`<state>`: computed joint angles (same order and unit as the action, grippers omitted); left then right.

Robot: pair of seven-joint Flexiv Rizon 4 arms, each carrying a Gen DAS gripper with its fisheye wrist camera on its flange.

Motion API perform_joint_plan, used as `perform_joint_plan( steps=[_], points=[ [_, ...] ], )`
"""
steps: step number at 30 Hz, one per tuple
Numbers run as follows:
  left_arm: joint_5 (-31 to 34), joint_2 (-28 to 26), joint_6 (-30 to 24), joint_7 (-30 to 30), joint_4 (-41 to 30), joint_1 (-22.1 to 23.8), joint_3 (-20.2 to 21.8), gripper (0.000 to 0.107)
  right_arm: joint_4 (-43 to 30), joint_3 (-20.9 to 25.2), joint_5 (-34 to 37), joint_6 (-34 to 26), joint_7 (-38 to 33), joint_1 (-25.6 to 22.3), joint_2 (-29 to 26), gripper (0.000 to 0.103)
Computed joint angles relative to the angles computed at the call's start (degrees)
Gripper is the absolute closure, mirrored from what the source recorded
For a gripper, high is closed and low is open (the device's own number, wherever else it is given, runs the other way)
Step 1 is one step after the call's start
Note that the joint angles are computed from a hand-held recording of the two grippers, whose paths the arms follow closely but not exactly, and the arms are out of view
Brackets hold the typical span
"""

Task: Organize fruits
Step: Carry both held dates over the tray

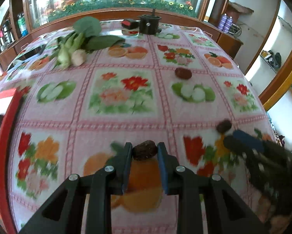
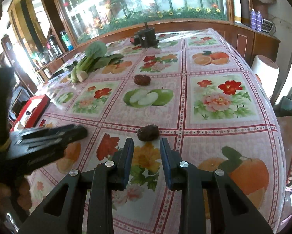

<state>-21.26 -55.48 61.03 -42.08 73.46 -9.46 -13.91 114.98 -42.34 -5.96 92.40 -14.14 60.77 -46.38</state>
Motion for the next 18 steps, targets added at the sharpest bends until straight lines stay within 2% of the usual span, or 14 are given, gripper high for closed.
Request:
perform_joint_plan(
  steps=[1,3,5,7,8,9,13,18],
  points=[
    [-0.1,0.6,0.5,0.3,1.2,0.5,-0.2,0.078,-0.4,0.9,-0.1,-0.2,-0.4,-0.9,0.3,0.073],
    [-0.4,1.8,0.7,0.5,3.3,1.5,-0.3,0.078,-0.7,-1.6,-0.5,-1.6,0.2,0.7,-0.8,0.057],
    [-0.9,2.9,1.1,0.9,5.3,2.5,-0.7,0.078,-1.4,-1.4,-1.8,-3.2,0.0,-0.1,-0.7,0.056],
    [-1.2,3.8,2.2,1.2,7.0,3.0,-0.7,0.078,-2.5,-0.8,-4.6,-6.0,-0.7,-1.1,-0.4,0.059],
    [-1.3,4.2,2.6,1.1,7.6,3.2,-0.6,0.078,-3.1,-0.6,-6.3,-8.5,-1.0,-1.4,-0.1,0.072],
    [-1.5,4.4,2.9,1.1,8.2,3.5,-0.7,0.078,-3.0,-0.4,-7.2,-8.7,-0.9,-1.6,0.2,0.076],
    [-1.8,5.2,5.3,2.2,10.2,4.6,-1.3,0.078,-1.8,-0.6,-10.5,-9.3,0.8,-0.8,1.5,0.077],
    [-3.2,6.0,4.9,4.2,12.3,6.8,-2.9,0.078,0.3,-2.6,-14.4,-9.3,4.3,3.5,2.9,0.077]
  ],
)
